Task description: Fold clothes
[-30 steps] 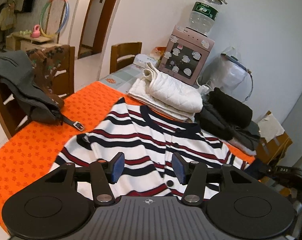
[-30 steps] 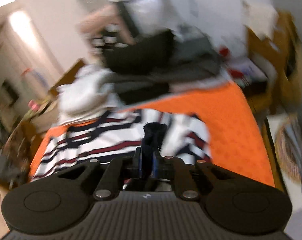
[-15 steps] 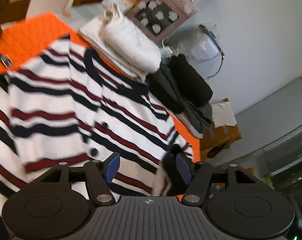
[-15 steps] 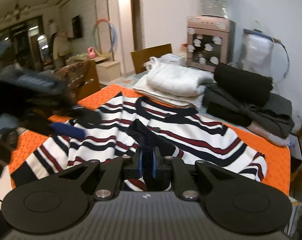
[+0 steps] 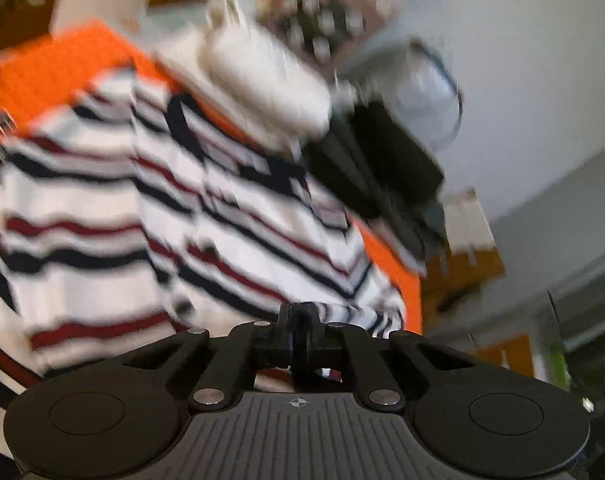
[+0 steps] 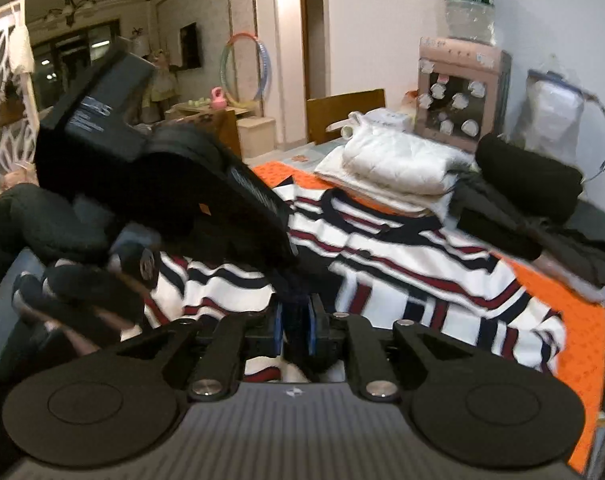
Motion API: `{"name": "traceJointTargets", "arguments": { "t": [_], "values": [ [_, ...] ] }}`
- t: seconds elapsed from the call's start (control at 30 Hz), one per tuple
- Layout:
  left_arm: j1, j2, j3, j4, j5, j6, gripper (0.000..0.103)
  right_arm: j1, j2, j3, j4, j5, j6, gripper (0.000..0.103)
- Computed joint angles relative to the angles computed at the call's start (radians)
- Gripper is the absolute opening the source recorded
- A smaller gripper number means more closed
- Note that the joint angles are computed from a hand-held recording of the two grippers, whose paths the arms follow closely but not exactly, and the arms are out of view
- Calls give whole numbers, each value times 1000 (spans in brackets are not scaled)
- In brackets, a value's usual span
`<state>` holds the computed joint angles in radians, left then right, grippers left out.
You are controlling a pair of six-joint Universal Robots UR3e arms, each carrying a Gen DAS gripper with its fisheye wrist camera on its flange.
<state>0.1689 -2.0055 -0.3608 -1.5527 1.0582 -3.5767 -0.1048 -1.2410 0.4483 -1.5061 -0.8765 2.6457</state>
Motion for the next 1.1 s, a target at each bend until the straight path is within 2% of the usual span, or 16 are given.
{"name": "traceJointTargets", "arguments": {
  "t": [0.1, 0.33, 0.5, 0.67, 0.83, 0.97, 1.1],
  "values": [
    [22, 64, -56, 31, 48, 26, 8, -35, -20, 27, 55, 23, -19, 16],
    [130, 233, -212, -41, 64, 53, 8, -91, -78, 152, 133, -68, -68, 17],
    [190, 315, -283, -62, 57, 32, 8, -115, -120, 287, 79, -138, -56, 17],
    [211, 293, -193, -109, 75, 24, 8, -126, -123, 333, 36, -170, -41, 17],
    [222, 265, -144, -149, 78, 8, 8, -92, -109, 400, -185, -265, 22, 30],
    [218, 240, -113, -163, 76, -2, 8, -61, 14, 305, -290, -361, 72, 37],
    [223, 215, -63, -187, 57, -17, 8, -36, 198, 61, -201, -417, 49, 40]
  ]
}}
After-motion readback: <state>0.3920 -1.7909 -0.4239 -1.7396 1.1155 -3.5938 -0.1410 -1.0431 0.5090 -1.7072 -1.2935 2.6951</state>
